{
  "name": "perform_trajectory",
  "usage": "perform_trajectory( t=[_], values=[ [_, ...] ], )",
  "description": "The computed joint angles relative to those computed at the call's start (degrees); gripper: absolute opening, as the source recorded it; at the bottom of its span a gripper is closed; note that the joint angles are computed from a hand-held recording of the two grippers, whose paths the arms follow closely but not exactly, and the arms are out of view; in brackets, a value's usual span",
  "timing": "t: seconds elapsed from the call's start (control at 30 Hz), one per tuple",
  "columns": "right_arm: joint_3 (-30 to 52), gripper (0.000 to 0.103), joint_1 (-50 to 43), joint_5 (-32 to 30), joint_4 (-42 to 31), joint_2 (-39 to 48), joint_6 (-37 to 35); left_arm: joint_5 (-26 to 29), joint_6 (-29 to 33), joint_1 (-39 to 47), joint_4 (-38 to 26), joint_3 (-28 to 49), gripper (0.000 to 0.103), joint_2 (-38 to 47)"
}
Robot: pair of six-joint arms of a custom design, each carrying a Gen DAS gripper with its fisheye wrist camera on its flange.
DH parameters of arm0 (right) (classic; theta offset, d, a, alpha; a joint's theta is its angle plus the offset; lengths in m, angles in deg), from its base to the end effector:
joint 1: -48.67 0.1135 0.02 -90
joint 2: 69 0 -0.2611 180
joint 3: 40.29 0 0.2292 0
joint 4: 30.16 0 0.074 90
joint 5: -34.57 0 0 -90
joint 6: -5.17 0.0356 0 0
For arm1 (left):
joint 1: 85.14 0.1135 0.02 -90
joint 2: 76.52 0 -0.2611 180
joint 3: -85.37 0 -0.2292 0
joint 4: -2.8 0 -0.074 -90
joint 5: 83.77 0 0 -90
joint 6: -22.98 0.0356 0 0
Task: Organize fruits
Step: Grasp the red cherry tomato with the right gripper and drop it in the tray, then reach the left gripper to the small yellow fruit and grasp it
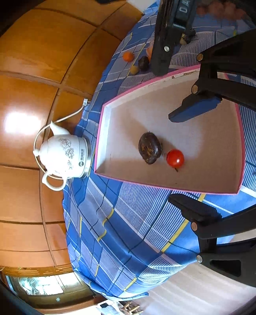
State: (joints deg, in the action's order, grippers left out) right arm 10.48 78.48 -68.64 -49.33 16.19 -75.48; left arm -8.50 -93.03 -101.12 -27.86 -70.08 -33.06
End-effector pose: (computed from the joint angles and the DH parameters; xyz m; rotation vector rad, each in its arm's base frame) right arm 0.2143 0.1322 0.1567 -0.5509 2.5035 0.5618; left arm 0.1156 -0.0237 0.1363 -0.3230 2.3765 -0.0270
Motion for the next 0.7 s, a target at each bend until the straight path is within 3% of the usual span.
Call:
perform_trajectory(
  t=[0.13, 0.33, 0.63, 0.7],
  values=[
    [-2.28, 0.027, -4.64, 0.55, -2.79, -5.18, -3.52, 0.74, 0.13, -1.66, 0.29, 0.31, 0.075, 0.29],
    [-2.62, 0.028, -20.18, -2.65, -10.24, -11.26, -12.47, -0.44, -0.49, -5.95, 0.65, 1.54, 0.075, 1.51],
    [1.77, 0.03, -40.49, -5.23, -16.63, -10.12, -23.99, -3.05, -0.33, -14.61, 3.88, 6.91, 0.074, 10.53],
    [2.59, 0.031, -42.88, -5.15, -16.91, -9.03, -25.35, -2.55, 0.13, -15.29, 4.66, 7.93, 0.07, 12.35]
  ],
)
